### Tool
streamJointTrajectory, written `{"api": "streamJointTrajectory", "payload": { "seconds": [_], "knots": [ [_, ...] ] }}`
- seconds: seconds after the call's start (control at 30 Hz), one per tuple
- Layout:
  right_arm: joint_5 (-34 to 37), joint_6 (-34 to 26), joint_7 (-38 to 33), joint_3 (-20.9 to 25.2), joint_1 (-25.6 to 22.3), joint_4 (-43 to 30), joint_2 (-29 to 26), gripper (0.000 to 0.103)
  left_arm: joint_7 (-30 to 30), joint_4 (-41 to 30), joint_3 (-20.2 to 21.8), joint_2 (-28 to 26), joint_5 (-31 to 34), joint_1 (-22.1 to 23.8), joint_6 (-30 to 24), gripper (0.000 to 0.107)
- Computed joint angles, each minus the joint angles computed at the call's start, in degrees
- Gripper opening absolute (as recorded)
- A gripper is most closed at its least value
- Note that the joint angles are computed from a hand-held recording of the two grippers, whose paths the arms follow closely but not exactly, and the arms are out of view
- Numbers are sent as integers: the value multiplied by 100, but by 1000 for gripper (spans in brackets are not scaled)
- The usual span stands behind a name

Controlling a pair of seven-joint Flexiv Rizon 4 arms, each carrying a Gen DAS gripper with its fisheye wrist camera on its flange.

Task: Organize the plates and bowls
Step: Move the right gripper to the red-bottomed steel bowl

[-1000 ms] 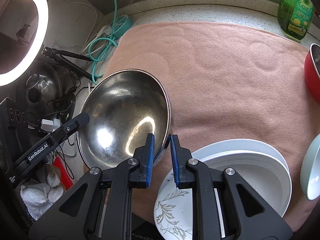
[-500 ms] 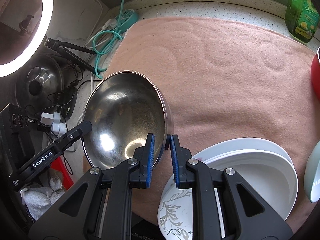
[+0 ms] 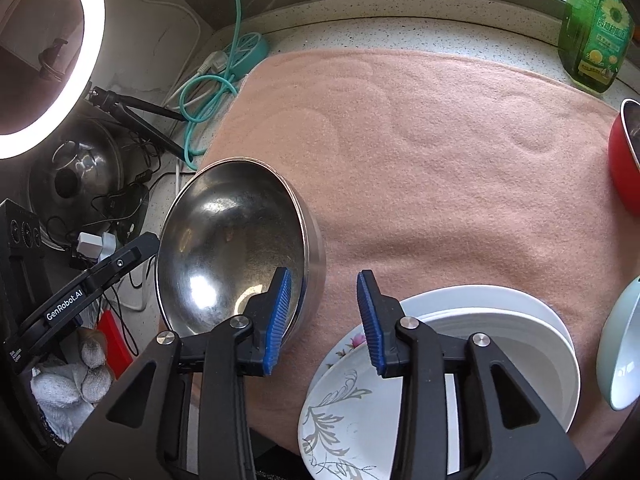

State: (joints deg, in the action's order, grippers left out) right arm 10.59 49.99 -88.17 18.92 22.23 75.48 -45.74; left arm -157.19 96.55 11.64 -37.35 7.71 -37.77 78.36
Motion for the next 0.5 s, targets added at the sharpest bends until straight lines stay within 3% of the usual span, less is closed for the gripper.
{"api": "streamJointTrajectory", "payload": {
  "seconds": [0.23,0.33,0.37,0.5],
  "knots": [
    [7,550,19,-60,-62,365,245,40,-41,-339,230,27,353,-142,-236,12],
    [-22,836,22,-61,-128,586,396,46,74,-458,100,2,423,-40,-192,13],
    [-23,983,35,-69,-150,690,456,49,127,-514,77,-12,444,-28,-202,18],
    [-135,1553,352,-214,-178,1124,688,49,487,-737,-123,-94,462,105,-204,20]
  ]
}}
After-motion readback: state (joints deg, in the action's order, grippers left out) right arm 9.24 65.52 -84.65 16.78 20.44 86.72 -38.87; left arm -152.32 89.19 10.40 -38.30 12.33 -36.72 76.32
